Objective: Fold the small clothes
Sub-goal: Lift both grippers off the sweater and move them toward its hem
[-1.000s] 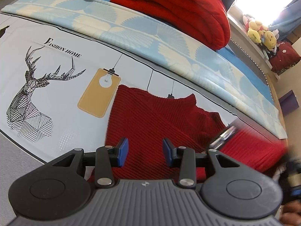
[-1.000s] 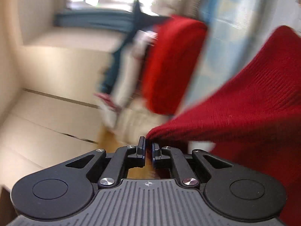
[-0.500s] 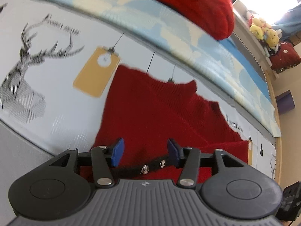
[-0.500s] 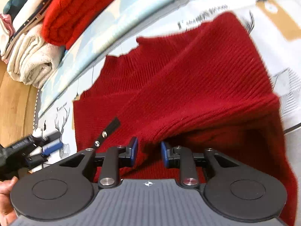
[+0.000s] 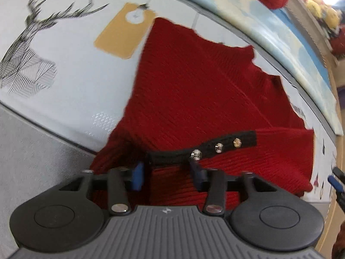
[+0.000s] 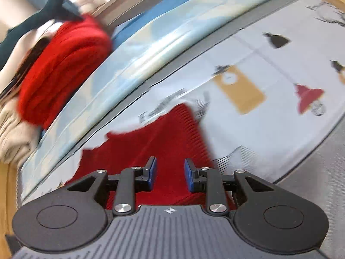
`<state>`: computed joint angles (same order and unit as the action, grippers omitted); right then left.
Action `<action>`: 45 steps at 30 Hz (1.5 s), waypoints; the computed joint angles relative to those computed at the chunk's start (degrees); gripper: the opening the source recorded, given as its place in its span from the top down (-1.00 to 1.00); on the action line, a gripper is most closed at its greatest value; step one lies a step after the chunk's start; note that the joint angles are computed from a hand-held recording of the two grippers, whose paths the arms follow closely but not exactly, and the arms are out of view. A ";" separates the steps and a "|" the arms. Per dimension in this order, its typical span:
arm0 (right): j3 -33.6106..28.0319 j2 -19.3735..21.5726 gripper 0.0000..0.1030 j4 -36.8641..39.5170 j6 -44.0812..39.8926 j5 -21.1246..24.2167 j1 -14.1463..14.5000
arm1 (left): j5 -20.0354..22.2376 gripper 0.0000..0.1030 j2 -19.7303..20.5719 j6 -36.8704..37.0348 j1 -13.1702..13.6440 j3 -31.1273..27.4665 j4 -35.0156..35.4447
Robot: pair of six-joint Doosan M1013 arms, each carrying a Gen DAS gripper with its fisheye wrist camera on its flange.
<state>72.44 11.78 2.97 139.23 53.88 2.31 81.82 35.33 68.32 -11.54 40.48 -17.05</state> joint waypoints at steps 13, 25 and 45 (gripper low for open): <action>0.11 1.77 0.33 3.80 -3.57 2.72 -0.22 | -17.62 0.70 -4.01 2.58 -3.08 3.88 18.80; -1.47 3.49 0.18 -2.77 1.37 7.19 1.11 | -10.60 0.57 -1.94 10.79 -1.17 1.36 1.84; 1.25 1.65 0.51 -3.17 -8.46 1.55 3.04 | -13.10 0.41 -5.59 14.37 -3.13 7.26 10.44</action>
